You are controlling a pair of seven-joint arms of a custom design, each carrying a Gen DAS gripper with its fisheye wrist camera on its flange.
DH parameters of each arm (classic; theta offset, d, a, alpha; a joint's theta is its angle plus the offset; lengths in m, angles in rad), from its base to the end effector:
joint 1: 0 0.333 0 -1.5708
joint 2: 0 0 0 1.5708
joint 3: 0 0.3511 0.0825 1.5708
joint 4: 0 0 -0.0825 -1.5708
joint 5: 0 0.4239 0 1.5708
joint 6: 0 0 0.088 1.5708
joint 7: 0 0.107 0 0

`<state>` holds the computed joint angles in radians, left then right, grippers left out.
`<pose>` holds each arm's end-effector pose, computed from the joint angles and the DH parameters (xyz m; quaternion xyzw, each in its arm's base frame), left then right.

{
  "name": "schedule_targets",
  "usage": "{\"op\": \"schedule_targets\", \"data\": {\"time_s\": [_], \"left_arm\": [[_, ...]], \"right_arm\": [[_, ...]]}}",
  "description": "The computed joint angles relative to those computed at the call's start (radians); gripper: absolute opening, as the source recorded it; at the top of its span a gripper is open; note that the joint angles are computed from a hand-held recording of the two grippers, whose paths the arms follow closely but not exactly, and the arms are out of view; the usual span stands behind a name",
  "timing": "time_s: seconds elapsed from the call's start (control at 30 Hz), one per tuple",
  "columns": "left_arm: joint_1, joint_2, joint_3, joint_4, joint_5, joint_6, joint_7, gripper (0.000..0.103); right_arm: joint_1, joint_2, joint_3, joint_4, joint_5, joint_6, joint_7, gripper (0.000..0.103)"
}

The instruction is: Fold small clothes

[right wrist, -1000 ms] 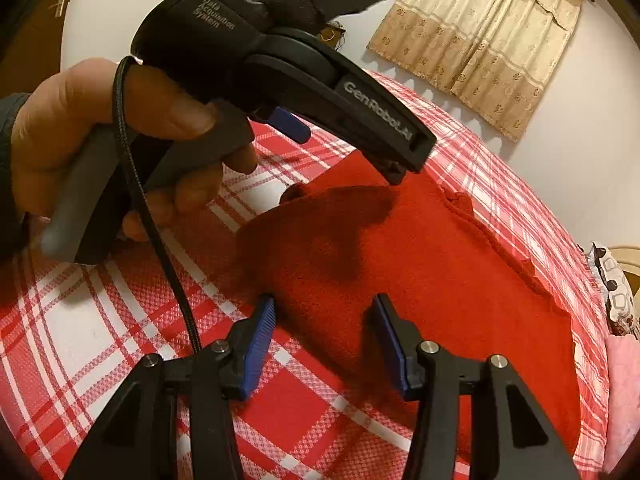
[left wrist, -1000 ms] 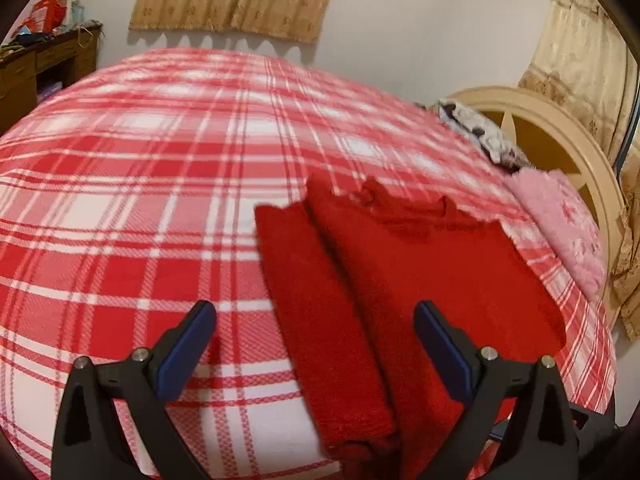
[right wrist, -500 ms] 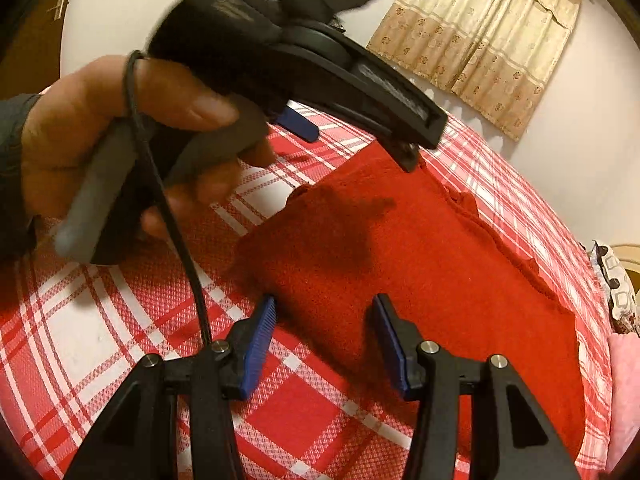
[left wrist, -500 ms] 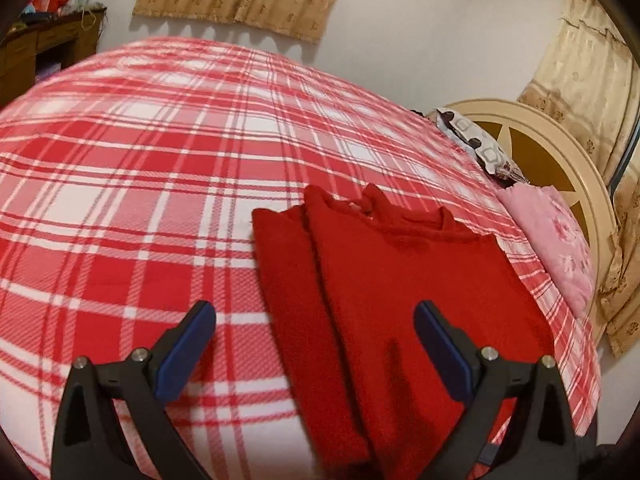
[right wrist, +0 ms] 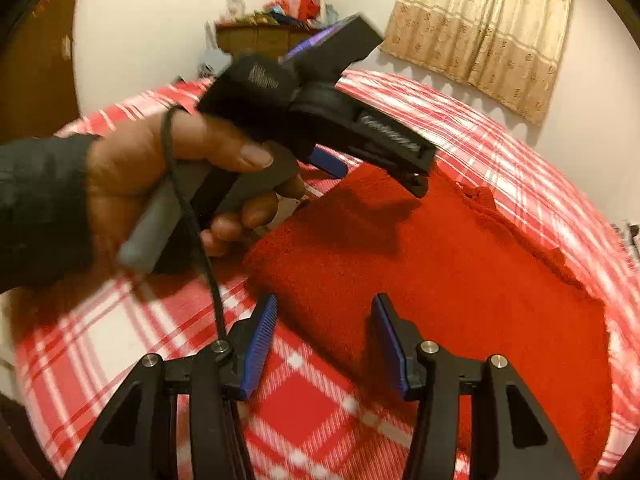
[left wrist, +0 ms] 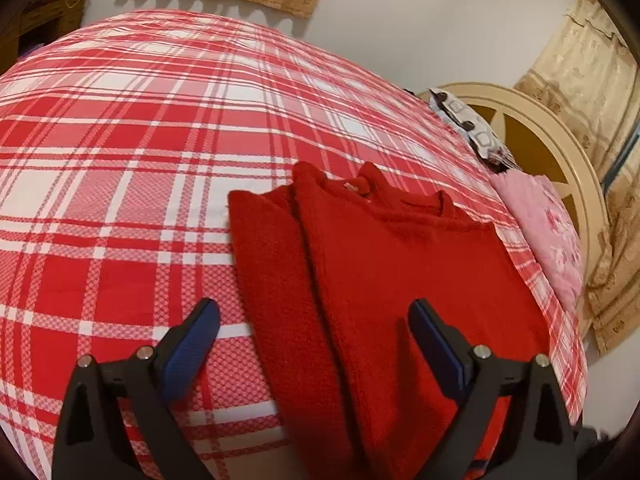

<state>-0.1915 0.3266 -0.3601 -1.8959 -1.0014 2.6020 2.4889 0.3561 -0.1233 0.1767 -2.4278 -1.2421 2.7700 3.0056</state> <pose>0.6080 -0.3325 0.3845 0.4132 -0.8171 0.3939 0.0805 0.4235 0.2978 0.3893 -0.7127 0.5868 -0.2964 0.2446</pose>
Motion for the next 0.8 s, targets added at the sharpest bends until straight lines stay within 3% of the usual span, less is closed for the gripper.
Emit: {"op": "schedule_targets", "data": {"time_s": [0.1, 0.23, 0.33, 0.47, 0.6, 0.67, 0.7, 0.73, 0.77, 0.8], "left_arm": [[0.018, 0.007, -0.004, 0.010, -0.031, -0.036, 0.014, 0.100], [0.041, 0.019, -0.006, 0.025, -0.089, -0.093, 0.038, 0.100], [0.039, 0.022, 0.000, 0.031, -0.101, -0.109, 0.036, 0.100], [0.021, 0.023, 0.010, 0.037, -0.068, -0.097, 0.012, 0.100], [0.012, 0.031, 0.009, 0.048, -0.043, -0.082, -0.003, 0.098], [0.007, 0.036, 0.009, 0.055, -0.026, -0.077, -0.022, 0.087], [0.007, 0.039, 0.009, 0.059, -0.019, -0.079, -0.029, 0.071], [0.009, 0.046, 0.009, 0.068, -0.008, -0.097, -0.041, 0.048], [0.009, 0.058, 0.013, 0.083, 0.014, -0.128, -0.069, 0.036], [0.013, 0.068, 0.013, 0.095, 0.024, -0.154, -0.087, 0.026]], "right_arm": [[-0.013, -0.022, -0.002, -0.023, -0.050, 0.012, 0.063, 0.051], [-0.044, -0.041, -0.034, -0.038, -0.163, 0.121, 0.218, 0.051], [-0.022, -0.011, 0.005, -0.012, -0.001, -0.049, 0.033, 0.051], [-0.007, 0.041, -0.011, 0.009, 0.046, -0.010, -0.050, 0.051], [0.027, 0.091, 0.001, 0.070, 0.018, -0.098, -0.077, 0.051], [0.042, 0.111, -0.006, 0.093, 0.023, -0.123, -0.088, 0.051], [0.048, 0.112, -0.011, 0.095, 0.023, -0.129, -0.089, 0.051], [0.051, 0.117, -0.016, 0.102, 0.029, -0.128, -0.095, 0.051], [0.053, 0.119, -0.021, 0.106, 0.036, -0.123, -0.104, 0.050], [0.055, 0.116, -0.024, 0.103, 0.036, -0.123, -0.107, 0.036]]}}
